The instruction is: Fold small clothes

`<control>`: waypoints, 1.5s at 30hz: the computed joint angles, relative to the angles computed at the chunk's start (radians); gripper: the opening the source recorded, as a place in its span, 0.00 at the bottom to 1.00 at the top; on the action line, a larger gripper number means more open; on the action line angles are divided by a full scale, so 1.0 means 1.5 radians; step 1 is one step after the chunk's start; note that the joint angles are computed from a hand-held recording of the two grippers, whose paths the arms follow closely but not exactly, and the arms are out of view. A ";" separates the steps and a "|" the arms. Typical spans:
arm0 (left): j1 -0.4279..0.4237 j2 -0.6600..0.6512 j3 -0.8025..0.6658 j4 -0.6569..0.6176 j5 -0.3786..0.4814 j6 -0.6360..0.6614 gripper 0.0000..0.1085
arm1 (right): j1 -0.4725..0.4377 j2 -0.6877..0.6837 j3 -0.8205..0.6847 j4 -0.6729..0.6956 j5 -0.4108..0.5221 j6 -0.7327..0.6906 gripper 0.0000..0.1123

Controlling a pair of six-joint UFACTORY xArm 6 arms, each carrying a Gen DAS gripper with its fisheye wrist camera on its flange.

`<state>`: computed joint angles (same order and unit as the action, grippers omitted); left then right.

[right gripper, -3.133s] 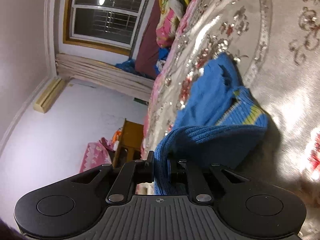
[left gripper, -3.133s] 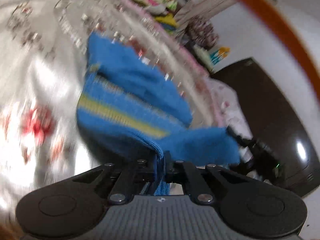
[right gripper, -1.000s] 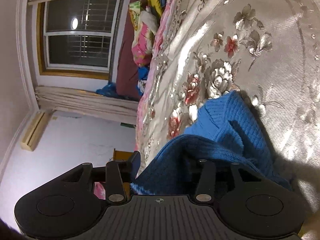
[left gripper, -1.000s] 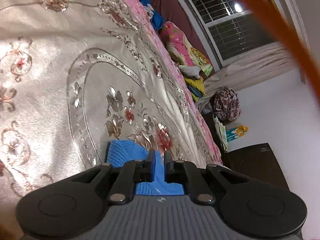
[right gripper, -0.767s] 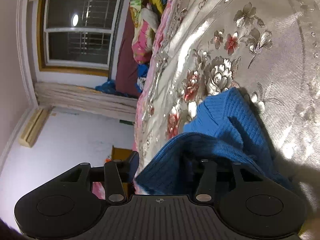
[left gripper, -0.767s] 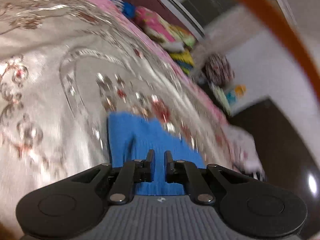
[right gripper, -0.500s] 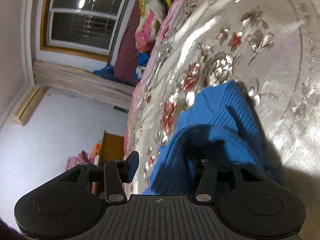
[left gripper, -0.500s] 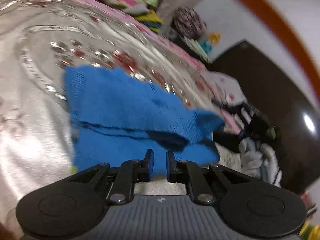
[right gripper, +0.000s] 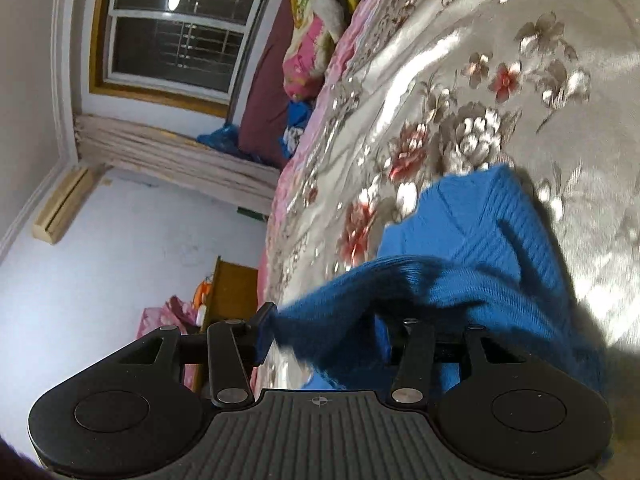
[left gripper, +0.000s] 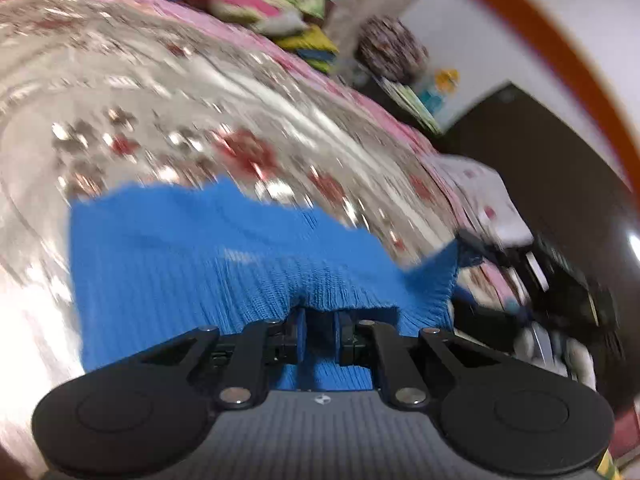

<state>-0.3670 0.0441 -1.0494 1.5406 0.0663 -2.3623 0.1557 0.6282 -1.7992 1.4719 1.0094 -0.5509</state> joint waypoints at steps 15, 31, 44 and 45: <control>0.004 -0.084 0.079 -0.013 0.117 -0.048 0.19 | 0.009 -0.038 0.034 -0.044 -0.072 -0.051 0.48; -0.082 -0.094 0.098 -0.036 0.209 0.074 0.26 | 0.041 -0.110 0.130 -0.202 -0.211 -0.122 0.48; -0.072 -0.053 0.071 -0.108 0.113 0.226 0.27 | 0.041 -0.135 0.172 -0.188 -0.210 -0.161 0.48; -0.061 -0.040 0.064 -0.131 0.106 0.243 0.27 | 0.040 -0.136 0.172 -0.187 -0.209 -0.160 0.48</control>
